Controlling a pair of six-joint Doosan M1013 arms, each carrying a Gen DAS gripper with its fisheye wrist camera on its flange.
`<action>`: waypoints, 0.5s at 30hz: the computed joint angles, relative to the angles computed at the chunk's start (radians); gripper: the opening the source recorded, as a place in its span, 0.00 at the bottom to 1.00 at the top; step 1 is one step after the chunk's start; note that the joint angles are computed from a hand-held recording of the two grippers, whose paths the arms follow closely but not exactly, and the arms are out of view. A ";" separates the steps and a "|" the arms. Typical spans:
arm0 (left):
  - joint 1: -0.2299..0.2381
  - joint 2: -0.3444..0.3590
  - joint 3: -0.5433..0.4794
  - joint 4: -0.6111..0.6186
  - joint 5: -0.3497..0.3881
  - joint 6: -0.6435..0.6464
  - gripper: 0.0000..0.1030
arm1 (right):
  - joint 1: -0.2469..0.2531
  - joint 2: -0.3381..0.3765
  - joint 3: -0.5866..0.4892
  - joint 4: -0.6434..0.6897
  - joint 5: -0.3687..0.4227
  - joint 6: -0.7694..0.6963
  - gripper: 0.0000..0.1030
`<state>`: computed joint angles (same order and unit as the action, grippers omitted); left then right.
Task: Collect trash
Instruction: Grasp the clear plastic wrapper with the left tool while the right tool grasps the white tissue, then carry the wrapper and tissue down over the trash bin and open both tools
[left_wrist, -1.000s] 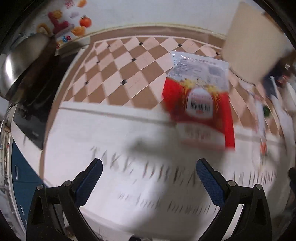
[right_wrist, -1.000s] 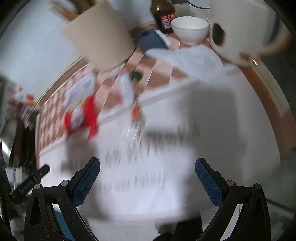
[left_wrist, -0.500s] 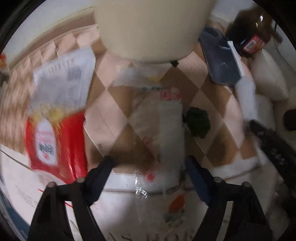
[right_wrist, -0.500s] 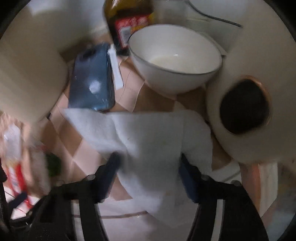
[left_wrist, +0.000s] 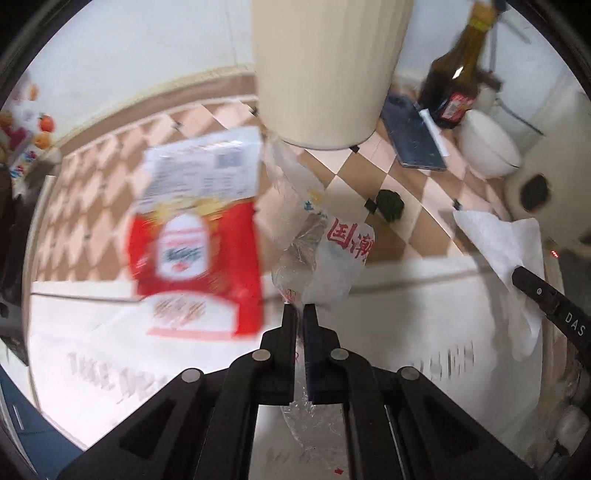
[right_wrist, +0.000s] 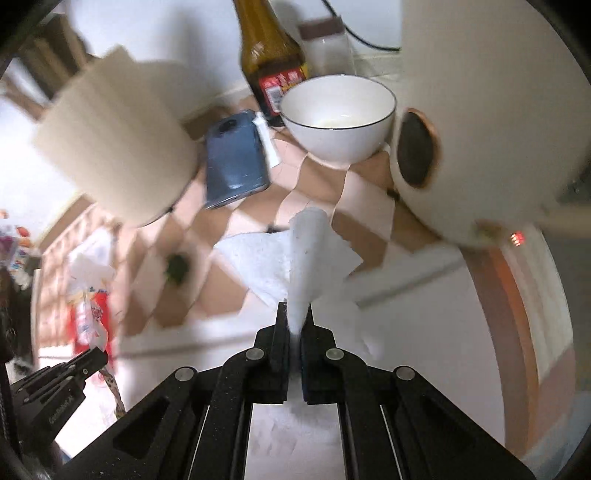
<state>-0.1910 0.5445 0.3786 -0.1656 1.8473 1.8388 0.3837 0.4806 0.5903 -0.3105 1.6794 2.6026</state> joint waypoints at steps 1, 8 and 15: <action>0.015 -0.031 0.035 -0.012 -0.023 0.016 0.01 | 0.014 -0.012 0.011 -0.007 -0.008 0.014 0.04; 0.126 -0.162 0.206 -0.126 -0.096 0.108 0.01 | 0.186 -0.015 -0.049 -0.103 0.018 0.131 0.04; 0.224 -0.292 0.437 -0.182 -0.105 0.250 0.01 | 0.384 -0.010 -0.068 -0.131 0.066 0.298 0.04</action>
<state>0.0332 0.2521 0.8152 -0.3473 1.7423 2.0887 0.7674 0.4710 0.5227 -0.4410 1.7457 2.9006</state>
